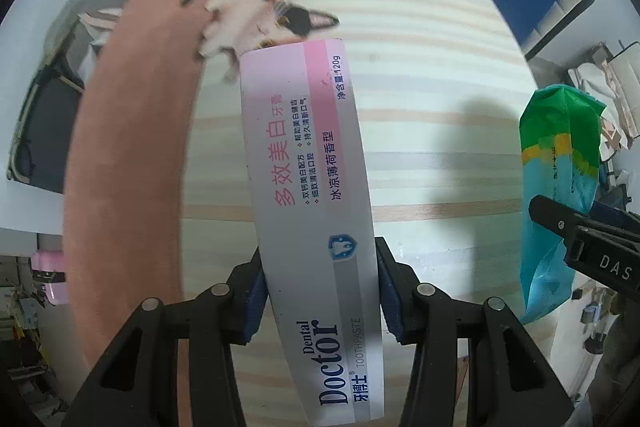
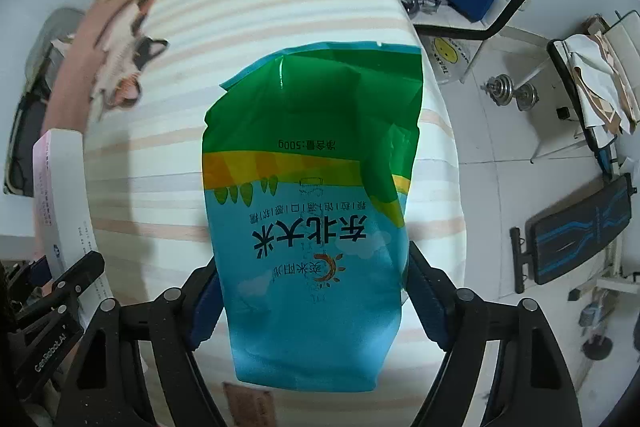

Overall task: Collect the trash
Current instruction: 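Lift the toothpaste box and rice bag and carry both toward the bin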

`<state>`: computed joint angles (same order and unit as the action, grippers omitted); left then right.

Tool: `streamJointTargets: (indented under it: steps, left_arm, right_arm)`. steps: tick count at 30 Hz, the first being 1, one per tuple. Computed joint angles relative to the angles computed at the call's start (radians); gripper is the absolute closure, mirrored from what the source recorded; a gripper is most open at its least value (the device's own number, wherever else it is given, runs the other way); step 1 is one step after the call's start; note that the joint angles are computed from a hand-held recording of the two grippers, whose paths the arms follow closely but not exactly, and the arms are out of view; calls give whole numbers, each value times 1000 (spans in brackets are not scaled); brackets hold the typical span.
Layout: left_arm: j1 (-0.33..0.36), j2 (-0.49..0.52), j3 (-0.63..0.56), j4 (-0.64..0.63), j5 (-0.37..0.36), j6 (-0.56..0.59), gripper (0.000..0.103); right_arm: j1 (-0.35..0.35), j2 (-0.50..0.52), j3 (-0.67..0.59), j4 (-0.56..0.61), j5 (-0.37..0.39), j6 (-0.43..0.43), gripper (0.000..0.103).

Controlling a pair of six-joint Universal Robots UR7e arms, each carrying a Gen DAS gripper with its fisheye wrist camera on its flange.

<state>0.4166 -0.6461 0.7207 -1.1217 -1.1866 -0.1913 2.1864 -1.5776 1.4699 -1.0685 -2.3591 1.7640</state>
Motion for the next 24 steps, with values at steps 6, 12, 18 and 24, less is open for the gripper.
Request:
streamJointTargets:
  steps: [6,12,18,24]
  left_arm:
    - [-3,-75,18,-34,-13,31,59]
    - [15,-212,113,-81,-64,92,59]
    - [64,-380,187,-30,-147,181,59]
    - [139,-509,234,148,-175,249,59]
  right_arm:
    - [118,99,-105,92,-49,162,23]
    - [253,283,-280,250,-75,385,23]
    - [388,547,-512,401,-35,647,23]
    - [474,753,-603,280,76,772,23]
